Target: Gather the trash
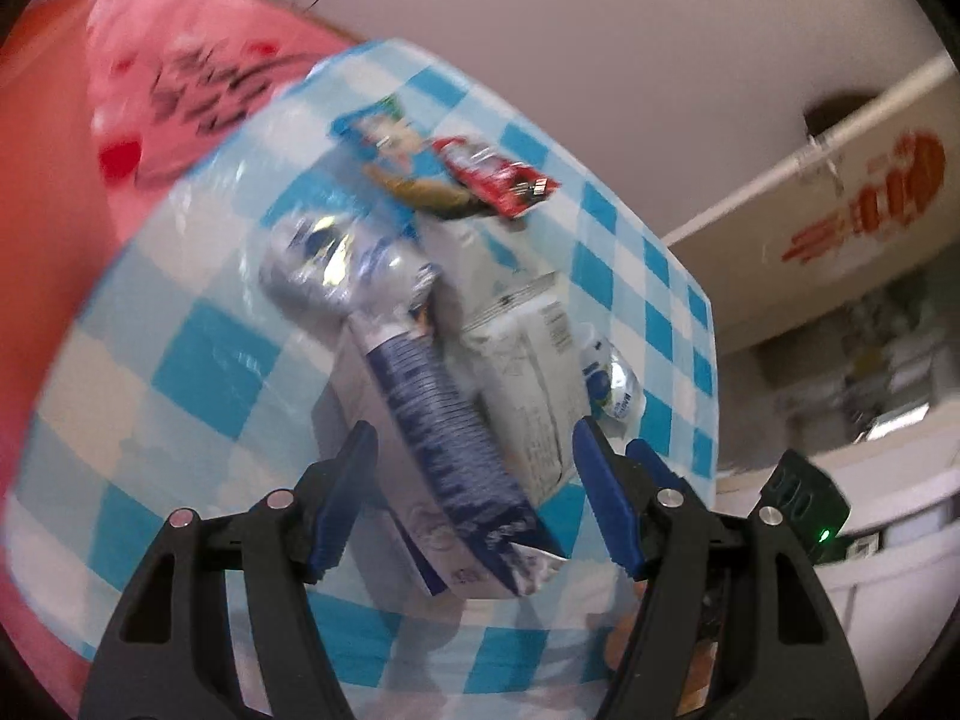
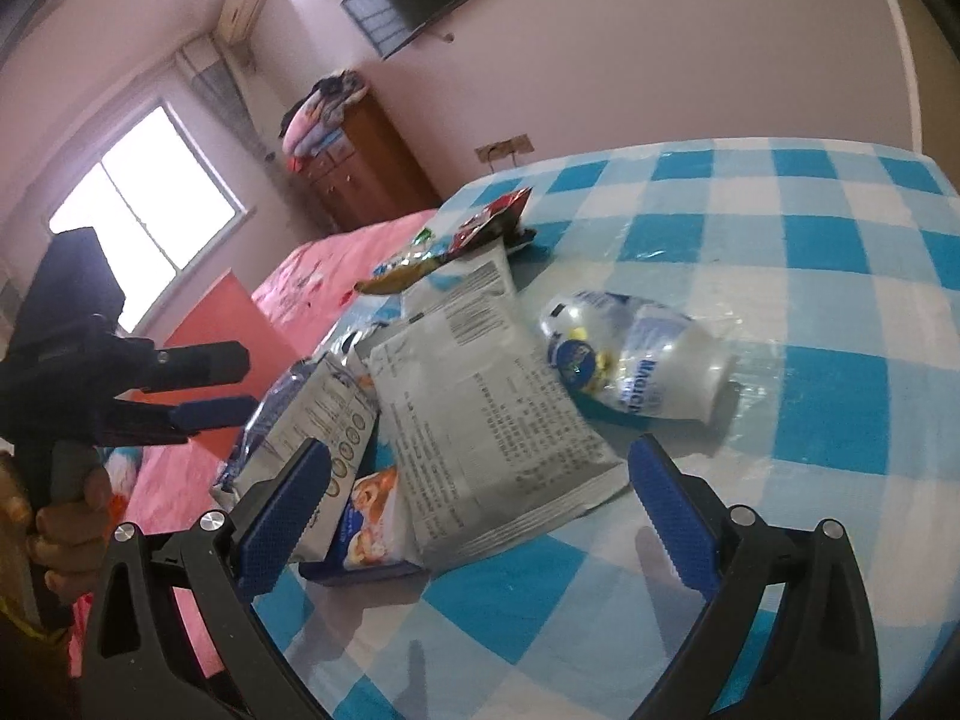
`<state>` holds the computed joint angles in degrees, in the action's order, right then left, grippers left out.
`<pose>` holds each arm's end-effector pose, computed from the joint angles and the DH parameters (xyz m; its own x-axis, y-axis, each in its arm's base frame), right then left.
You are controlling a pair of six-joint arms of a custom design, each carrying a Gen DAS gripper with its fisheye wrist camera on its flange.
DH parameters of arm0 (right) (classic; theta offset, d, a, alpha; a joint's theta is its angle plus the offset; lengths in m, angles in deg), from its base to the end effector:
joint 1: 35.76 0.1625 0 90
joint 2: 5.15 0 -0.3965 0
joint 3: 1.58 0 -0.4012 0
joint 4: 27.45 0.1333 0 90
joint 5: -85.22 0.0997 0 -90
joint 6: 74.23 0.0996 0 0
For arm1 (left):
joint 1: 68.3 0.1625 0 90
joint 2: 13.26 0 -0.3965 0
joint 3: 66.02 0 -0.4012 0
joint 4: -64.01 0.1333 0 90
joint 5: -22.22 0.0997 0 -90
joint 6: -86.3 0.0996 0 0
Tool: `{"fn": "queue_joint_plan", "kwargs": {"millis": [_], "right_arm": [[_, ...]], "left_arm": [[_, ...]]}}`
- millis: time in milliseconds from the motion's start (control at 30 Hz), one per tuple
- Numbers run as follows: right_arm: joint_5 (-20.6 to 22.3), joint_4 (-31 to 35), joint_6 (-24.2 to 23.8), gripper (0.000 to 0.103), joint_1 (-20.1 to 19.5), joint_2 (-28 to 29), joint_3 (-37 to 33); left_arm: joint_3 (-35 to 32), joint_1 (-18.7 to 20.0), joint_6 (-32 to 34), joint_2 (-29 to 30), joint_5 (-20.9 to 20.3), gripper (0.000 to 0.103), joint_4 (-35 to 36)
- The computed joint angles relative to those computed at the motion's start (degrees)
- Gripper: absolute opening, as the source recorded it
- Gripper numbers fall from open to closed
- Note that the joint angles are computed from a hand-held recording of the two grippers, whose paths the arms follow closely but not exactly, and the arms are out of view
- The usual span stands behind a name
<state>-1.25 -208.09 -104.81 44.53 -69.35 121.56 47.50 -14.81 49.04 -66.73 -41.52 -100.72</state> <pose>0.0503 -0.5327 0.1436 -0.9247 -0.3092 0.2222 -0.3797 0.7914 -0.4790 -0.1879 -0.5519 0.0723 -0.9752 -0.1178 -0.1872 -0.0187 0.8873 -0.4608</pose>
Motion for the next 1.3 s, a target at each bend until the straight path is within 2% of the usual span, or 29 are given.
{"fn": "queue_joint_plan", "kwargs": {"millis": [100, 267, 400, 533, 833, 1167, 1300], "right_arm": [[-1.2, 1.4, -0.8, 0.098, 0.7, 1.0, -1.1], [-4.2, 2.3, -1.7, 0.098, 2.0, 3.1, -3.0], [-9.0, 0.3, -1.6, 0.098, 3.2, 5.1, -4.1], [-8.9, 1.4, -1.3, 0.098, 3.0, 5.3, -4.6], [-11.0, -0.6, -2.0, 0.098, 3.9, 6.8, -4.9], [-16.1, -3.2, -3.2, 0.099, 5.7, 9.2, -5.8], [-15.9, -3.3, -3.1, 0.099, 5.6, 9.2, -5.9]], "left_arm": [[1.1, 2.0, -1.2, 0.5, -3.4, 0.069, -3.2], [1.3, 4.1, -1.0, 2.2, -6.6, 0.069, -6.2], [0.6, 4.6, 0.5, 3.6, -8.0, 0.069, -8.0], [0.2, 5.1, 1.7, 5.0, -8.8, 0.071, -9.9], [1.5, 6.6, 3.5, 6.9, -12.1, 0.072, -18.2], [2.8, 7.6, 4.7, 7.2, -14.0, 0.072, -21.4], [3.8, 8.1, 4.9, 6.4, -15.0, 0.070, -22.1]]}}
